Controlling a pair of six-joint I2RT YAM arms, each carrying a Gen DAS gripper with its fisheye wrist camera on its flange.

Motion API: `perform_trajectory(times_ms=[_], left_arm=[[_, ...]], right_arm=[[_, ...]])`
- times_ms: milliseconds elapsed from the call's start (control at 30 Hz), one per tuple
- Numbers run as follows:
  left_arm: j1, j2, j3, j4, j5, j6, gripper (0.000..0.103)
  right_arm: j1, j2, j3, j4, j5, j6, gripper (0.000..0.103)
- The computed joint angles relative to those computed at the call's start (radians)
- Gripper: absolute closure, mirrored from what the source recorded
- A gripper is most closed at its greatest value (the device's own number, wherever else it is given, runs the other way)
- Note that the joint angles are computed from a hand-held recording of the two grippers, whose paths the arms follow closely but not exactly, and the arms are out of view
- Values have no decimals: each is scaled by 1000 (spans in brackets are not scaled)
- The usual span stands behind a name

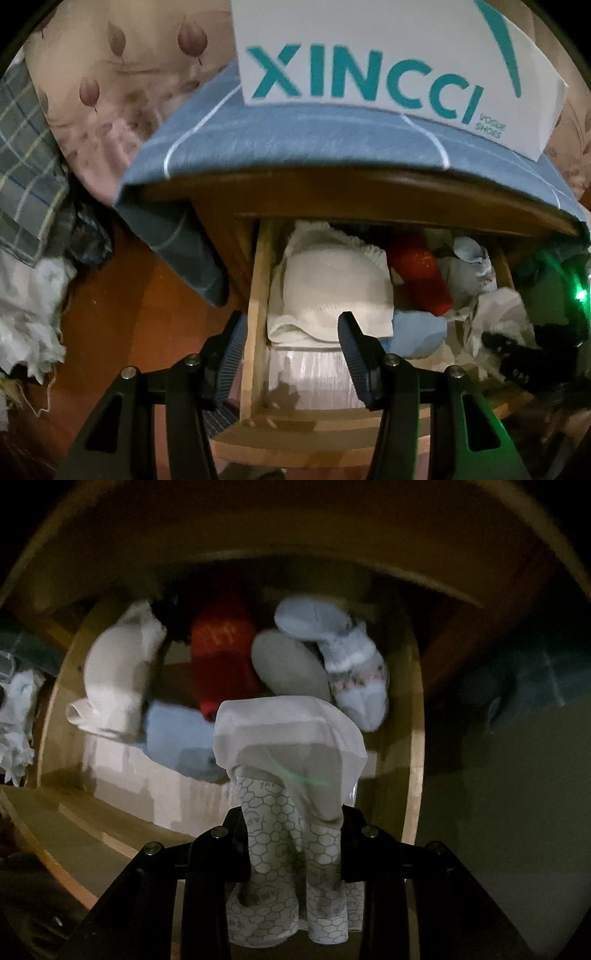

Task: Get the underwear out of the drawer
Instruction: 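Return the left tool to the drawer while the right tool lifts the hexagon-print underwear, then carry the hexagon-print underwear over the white box with the right tool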

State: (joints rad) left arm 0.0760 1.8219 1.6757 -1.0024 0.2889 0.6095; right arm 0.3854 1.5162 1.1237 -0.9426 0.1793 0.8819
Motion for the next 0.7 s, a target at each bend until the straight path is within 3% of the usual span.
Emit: perform_trajectory(times_ms=[300, 500, 700], left_arm=[[12, 47, 64, -50, 18, -26, 51], [-6, 80, 83, -102, -18, -9, 51], [-4, 75, 72, -91, -24, -1, 51]], right_arm=[[39, -62, 158, -174, 29, 18, 74], [4, -49, 264, -254, -23, -71, 74], [44, -8, 472, -408, 36, -88, 74]])
